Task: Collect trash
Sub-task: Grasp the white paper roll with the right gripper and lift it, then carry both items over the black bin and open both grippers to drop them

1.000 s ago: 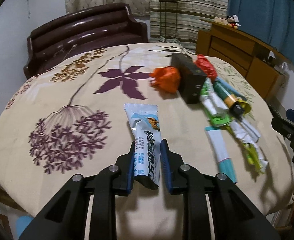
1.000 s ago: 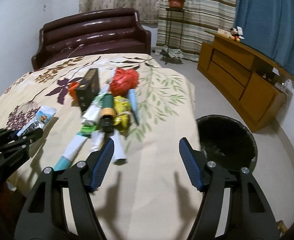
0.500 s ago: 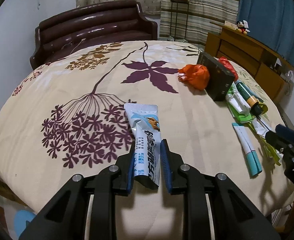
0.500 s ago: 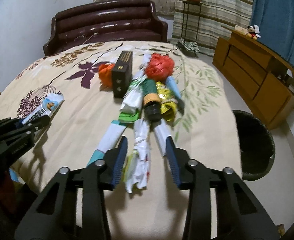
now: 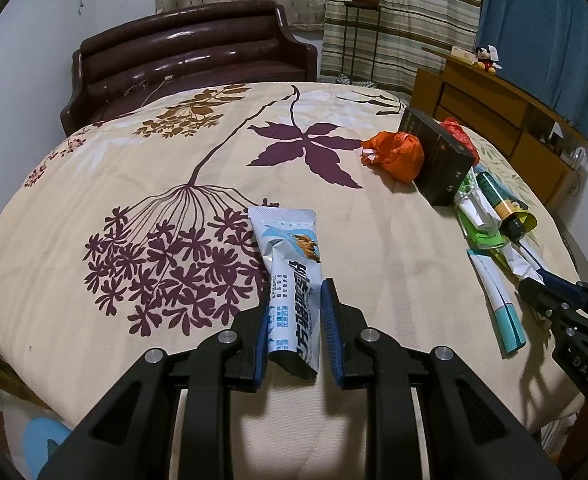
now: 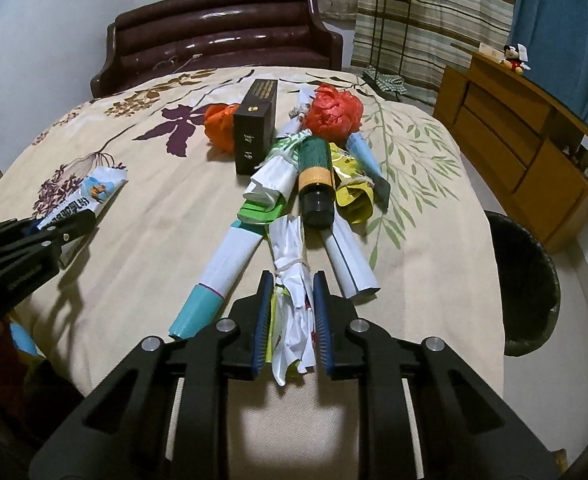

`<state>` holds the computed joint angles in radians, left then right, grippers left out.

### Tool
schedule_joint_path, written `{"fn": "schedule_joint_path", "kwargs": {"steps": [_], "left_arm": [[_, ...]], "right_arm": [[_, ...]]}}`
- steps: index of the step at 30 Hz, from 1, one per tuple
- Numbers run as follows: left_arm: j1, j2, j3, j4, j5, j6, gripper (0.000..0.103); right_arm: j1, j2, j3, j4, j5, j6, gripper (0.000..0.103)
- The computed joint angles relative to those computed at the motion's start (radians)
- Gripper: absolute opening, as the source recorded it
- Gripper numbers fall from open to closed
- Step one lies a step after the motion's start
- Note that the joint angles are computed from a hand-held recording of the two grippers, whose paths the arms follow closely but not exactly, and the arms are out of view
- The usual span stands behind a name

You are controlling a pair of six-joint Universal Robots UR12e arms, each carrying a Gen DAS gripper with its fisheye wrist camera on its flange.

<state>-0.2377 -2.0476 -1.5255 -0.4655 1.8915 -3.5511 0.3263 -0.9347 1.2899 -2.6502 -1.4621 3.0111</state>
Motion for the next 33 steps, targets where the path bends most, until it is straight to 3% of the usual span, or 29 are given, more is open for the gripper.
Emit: {"fn": "schedule_joint_path", "kwargs": {"steps": [14, 25, 33], "left_arm": [[-0.011, -0.004, 0.022, 0.048, 0.001, 0.021, 0.025], [-0.029, -0.043, 0.089, 0.097, -0.027, 0.083, 0.025], [-0.049, -0.103, 0.192, 0.107, -0.067, 0.122, 0.025]], "right_arm": [[-0.016, -0.036, 0.036, -0.068, 0.042, 0.007, 0.019], [-0.043, -0.041, 0.036, -0.153, -0.020, 0.057, 0.019], [-0.077, -0.034, 0.027, -0.202, -0.119, 0.099, 0.019]]}}
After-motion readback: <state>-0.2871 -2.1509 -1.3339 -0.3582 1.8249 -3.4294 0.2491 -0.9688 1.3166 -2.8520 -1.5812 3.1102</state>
